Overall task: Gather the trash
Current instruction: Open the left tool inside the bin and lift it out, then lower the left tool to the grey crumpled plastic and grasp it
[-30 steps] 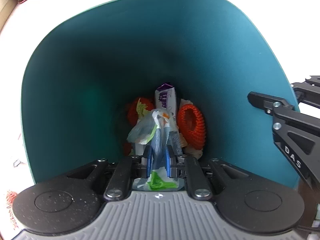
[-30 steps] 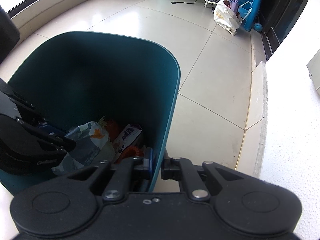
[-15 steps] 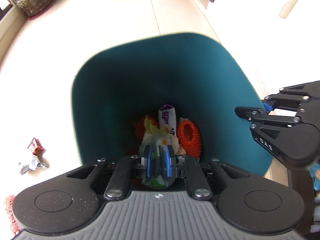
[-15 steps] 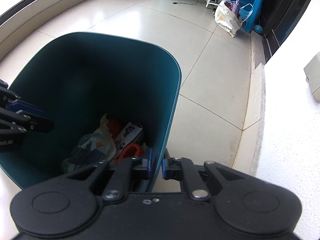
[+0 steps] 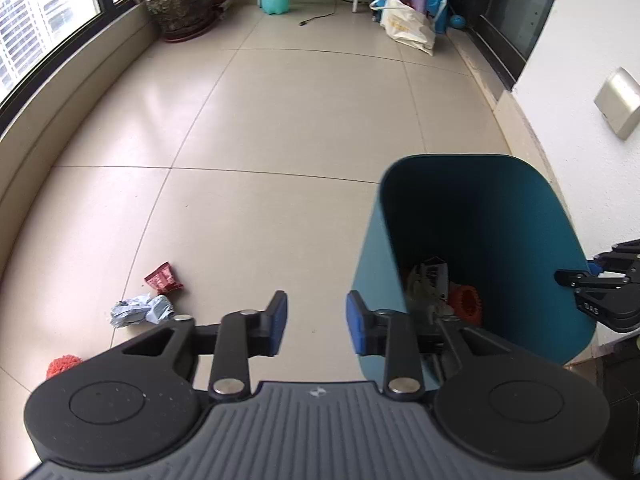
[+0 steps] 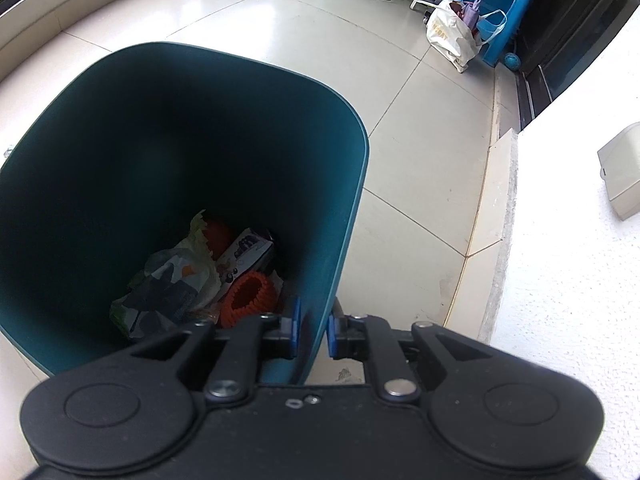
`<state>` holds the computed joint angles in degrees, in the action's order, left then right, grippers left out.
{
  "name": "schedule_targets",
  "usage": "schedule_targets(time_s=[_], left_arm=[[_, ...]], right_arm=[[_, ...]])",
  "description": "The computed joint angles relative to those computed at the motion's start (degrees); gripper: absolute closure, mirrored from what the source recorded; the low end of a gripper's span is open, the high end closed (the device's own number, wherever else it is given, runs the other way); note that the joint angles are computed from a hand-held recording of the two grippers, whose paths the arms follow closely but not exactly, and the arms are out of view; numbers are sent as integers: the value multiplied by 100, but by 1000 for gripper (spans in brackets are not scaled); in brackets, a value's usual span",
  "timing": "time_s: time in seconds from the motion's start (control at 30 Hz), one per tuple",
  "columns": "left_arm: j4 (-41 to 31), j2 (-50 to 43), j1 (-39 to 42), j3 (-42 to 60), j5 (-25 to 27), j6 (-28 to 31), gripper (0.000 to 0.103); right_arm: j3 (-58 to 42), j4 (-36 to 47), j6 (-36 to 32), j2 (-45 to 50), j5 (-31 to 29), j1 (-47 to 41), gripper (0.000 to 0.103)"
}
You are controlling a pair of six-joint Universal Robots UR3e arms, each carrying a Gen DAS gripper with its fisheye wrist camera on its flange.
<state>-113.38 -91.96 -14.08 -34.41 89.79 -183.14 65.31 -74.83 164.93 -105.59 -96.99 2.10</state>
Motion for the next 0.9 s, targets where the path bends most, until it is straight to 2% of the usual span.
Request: schedule_targets(time_s=[0.03,0.07,0.23,0.47,0.67,0.9], left_arm=[[-9,162,240,-133,-75,131,44],[161,431,495,-500,-158,261,39],[139,1024,1740,-1077,-518,933,36],[1046,1643,3160,-2718,-756,1453,26],[1913,1476,3951,-3984,-804,1350,23],[3121,632,4096,-5108,-565,805,22]], right_arm=[[-40,29,61,39,-31,40,90],[-77,44,115,85,-68,86,90],[-220,159,275,212,-182,196,89],[-552,420,492,422,-231,232,88],[-562,400,614,479,-363,368,87],[-563,323,656,520,-361,358,87]])
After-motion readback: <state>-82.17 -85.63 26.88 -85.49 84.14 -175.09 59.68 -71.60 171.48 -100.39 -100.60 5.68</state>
